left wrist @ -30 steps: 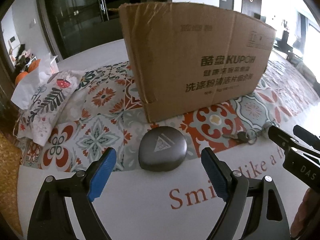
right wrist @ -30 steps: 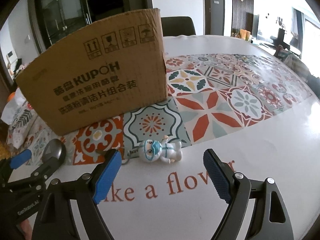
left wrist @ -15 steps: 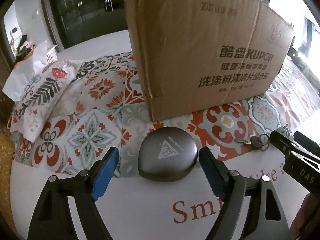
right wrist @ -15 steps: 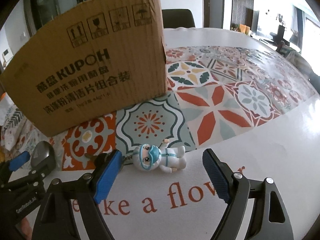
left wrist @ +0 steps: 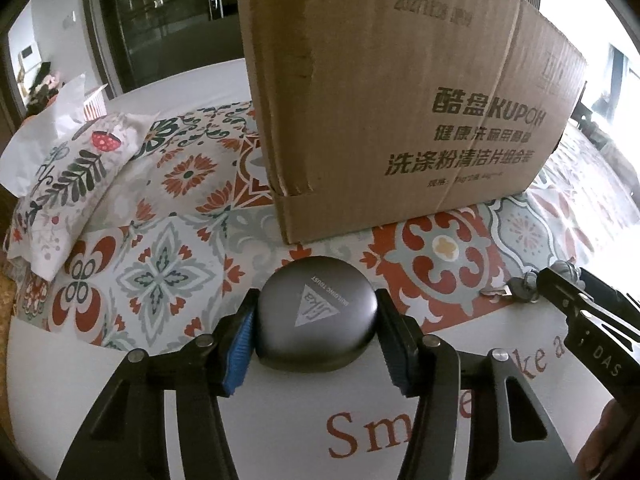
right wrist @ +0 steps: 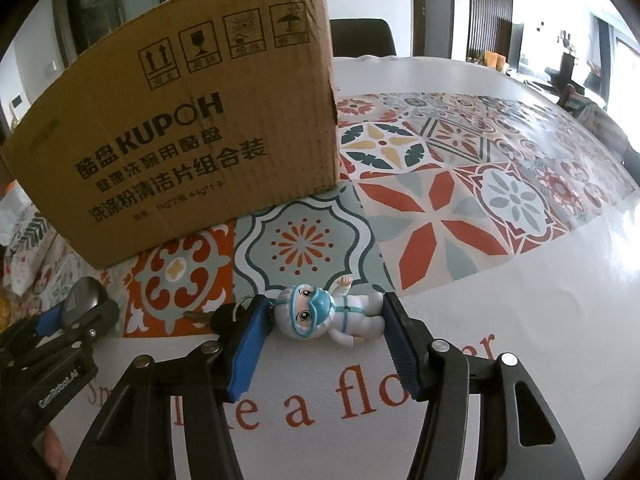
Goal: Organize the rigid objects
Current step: 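Grasp the dark grey round case with the left tool while the right tool grasps the astronaut keychain, then lift and carry the grey case with the left tool while the right tool carries the keychain over the box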
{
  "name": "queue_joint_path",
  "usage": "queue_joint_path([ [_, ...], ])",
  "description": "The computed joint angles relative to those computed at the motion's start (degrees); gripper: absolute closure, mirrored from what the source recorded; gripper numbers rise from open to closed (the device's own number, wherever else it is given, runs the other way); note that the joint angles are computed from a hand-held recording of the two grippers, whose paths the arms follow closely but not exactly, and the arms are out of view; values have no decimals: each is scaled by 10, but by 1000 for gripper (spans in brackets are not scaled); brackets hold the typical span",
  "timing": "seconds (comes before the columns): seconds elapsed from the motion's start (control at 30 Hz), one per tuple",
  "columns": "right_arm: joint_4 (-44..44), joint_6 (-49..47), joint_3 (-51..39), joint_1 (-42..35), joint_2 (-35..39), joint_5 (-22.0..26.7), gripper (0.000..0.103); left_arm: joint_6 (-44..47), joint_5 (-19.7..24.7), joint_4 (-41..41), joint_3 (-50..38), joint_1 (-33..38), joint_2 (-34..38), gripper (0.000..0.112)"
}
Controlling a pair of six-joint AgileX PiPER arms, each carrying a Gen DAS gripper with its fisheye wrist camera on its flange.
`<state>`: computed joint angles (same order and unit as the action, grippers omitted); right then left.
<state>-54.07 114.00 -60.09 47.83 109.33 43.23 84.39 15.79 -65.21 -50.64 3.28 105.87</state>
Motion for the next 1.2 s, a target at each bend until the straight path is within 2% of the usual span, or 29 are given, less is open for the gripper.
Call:
queue_joint_path([
  [0.23,-4,2,8,6,-8,2,46,30,4,-25,22,4,-19,58],
  [0.6,-27,-1,10,48,-42,56,46,55,32,-50,67,33,-86,58],
  [0.97,-55,-4,11,93,-90,115,46,41,77,-32,104,70,-174,58],
  [1.2,-69,-17,7,119,-123,148,46,-8,117,11,103,90,-228,58],
])
